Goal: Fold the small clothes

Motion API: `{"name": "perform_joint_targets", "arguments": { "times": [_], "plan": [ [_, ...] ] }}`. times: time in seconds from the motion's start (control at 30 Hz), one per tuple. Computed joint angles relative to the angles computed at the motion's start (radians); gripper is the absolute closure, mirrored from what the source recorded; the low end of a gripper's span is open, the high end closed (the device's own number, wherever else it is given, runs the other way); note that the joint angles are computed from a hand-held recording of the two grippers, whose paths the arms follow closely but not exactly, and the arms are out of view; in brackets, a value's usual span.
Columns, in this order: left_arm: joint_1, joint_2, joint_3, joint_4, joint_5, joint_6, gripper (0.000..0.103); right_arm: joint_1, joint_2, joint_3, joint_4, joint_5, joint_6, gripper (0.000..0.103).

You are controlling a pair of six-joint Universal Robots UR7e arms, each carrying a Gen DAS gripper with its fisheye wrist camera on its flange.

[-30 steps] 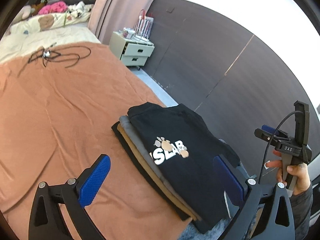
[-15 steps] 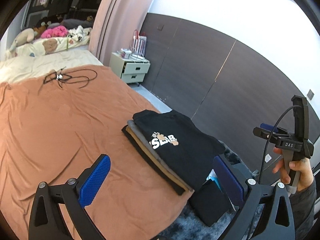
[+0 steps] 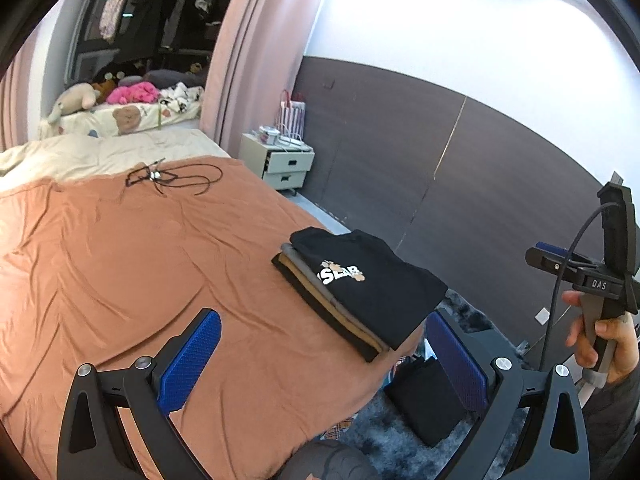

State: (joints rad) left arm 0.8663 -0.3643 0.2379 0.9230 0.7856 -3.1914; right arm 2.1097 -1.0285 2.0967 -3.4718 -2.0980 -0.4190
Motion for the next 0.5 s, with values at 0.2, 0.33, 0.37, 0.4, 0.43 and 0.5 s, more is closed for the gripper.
{"name": "perform_joint_targets", "arguments": {
  "times": [0.2,0.33,0.37,0.4,0.43,0.5],
  "plan": [
    [-0.041,-0.177,0.358,-0.191,-0.067,0.004,0.0,0.014,-0.012,0.085,-0.081,0.015,-0.002,0.0],
    [-0.069,-0.247,0.497,-0.282,-0.106,0.024,0.0,0.015,-0.018,0.146,-0.155,0.035,-0.015,0.0],
    [-0.077,-0.265,0.536,-0.317,-0.12,0.037,0.0,0.017,-0.018,0.16,-0.172,0.037,-0.013,0.0],
    [-0.085,-0.282,0.571,-0.347,-0.133,0.046,0.0,0.019,-0.019,0.174,-0.188,0.041,-0.013,0.0],
    [-0.093,-0.298,0.603,-0.373,-0.144,0.053,0.0,0.017,-0.019,0.188,-0.208,0.049,-0.016,0.0],
    [-0.107,-0.328,0.666,-0.419,-0.161,0.065,0.0,0.017,-0.012,0.216,-0.257,0.059,-0.028,0.0]
  ]
}}
